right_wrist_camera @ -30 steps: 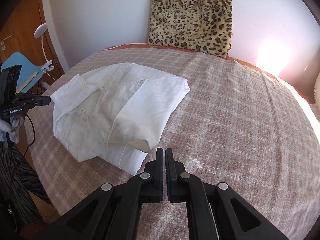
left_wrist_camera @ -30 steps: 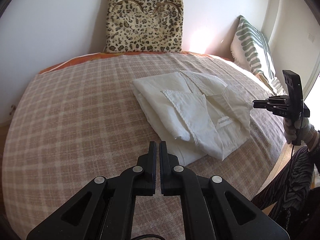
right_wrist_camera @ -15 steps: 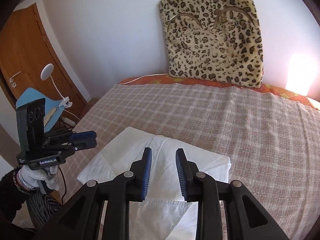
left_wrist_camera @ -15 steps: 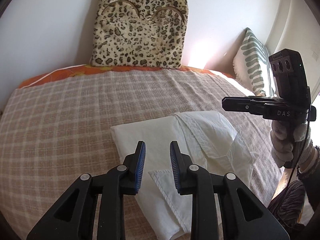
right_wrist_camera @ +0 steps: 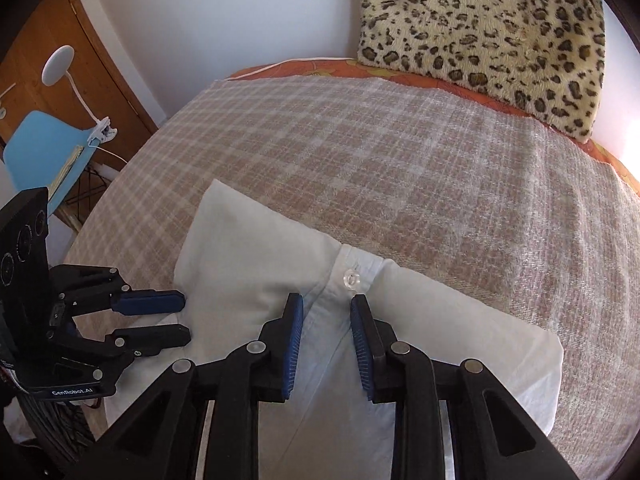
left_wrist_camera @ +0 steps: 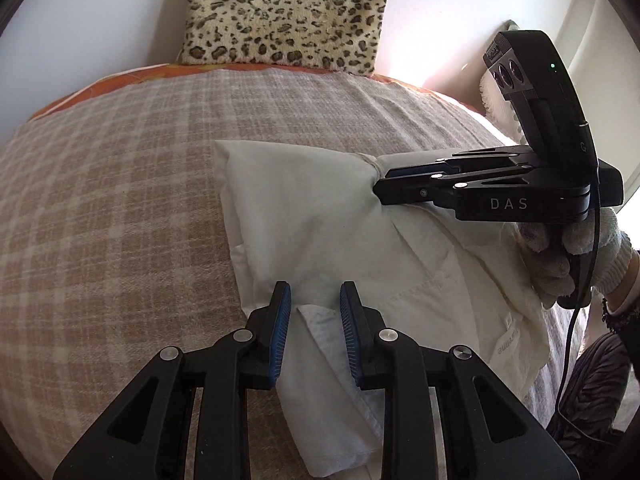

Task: Fold small clothes

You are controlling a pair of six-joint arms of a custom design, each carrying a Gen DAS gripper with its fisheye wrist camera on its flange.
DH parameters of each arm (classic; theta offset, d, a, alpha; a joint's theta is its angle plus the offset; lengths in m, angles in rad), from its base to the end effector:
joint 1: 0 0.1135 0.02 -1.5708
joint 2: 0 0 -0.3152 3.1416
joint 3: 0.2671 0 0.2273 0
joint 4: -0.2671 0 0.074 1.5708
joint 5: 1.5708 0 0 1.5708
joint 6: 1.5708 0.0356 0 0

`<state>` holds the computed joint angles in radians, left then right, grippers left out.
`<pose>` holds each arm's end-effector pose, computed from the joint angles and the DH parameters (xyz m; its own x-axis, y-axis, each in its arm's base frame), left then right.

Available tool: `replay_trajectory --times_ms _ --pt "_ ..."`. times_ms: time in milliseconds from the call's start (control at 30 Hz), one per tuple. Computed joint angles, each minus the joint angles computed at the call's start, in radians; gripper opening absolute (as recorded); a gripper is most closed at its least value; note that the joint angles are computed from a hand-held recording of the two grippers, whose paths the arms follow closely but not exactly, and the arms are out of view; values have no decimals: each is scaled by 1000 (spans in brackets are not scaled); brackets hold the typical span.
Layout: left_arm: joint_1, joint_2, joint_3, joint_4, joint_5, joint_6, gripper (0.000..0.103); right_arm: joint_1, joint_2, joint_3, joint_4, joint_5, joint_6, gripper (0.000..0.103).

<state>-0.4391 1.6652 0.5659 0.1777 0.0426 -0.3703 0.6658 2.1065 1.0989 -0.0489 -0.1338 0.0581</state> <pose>0.2428 -0.1157 0.1719 -0.8343 -0.0076 -0.5513 0.1568 0.9554 -0.2504 0.3135 0.2523 0.1360 -0.7221 -0.4940 -0.4844 -0.6229 0.7689 0.1445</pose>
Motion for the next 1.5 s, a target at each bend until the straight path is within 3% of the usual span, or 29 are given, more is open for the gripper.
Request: replay_trajectory --times_ms 200,400,567,700,900,967,1067,1133,1200,1333,1433,1467,1500 --pt "41 -74 -11 -27 26 -29 24 -52 -85 -58 34 -81 47 25" --pt "110 -158 -31 -22 85 -68 24 -152 -393 -340 145 -155 123 29" --pt "115 -186 -31 -21 114 -99 24 -250 -585 -571 186 -171 181 38" --pt "102 -187 -38 -33 97 -104 30 -314 -565 -660 215 -197 207 38" --pt "136 -225 -121 -27 164 -166 30 -438 -403 -744 341 -445 233 38" --pt "129 -237 -151 -20 159 -174 30 -441 -383 -765 384 -497 249 29" --pt "73 -222 -162 -55 100 -142 30 -329 -464 -762 344 -361 215 14" --pt "26 -205 -173 -66 56 -125 30 -231 -510 -744 276 -210 178 13" --pt "4 -212 -189 -60 38 -116 30 -170 -508 -728 231 -126 156 12" --pt "52 -262 -201 -75 73 -109 31 -152 -528 -711 170 -79 132 12" --pt "142 -284 -206 -50 154 -105 37 -194 -602 -716 130 -119 90 21" --pt "169 -286 -204 -45 175 -106 44 -215 -634 -728 140 -138 88 35" --pt "196 -284 -200 -36 201 -105 46 -238 -660 -744 159 -158 89 40"
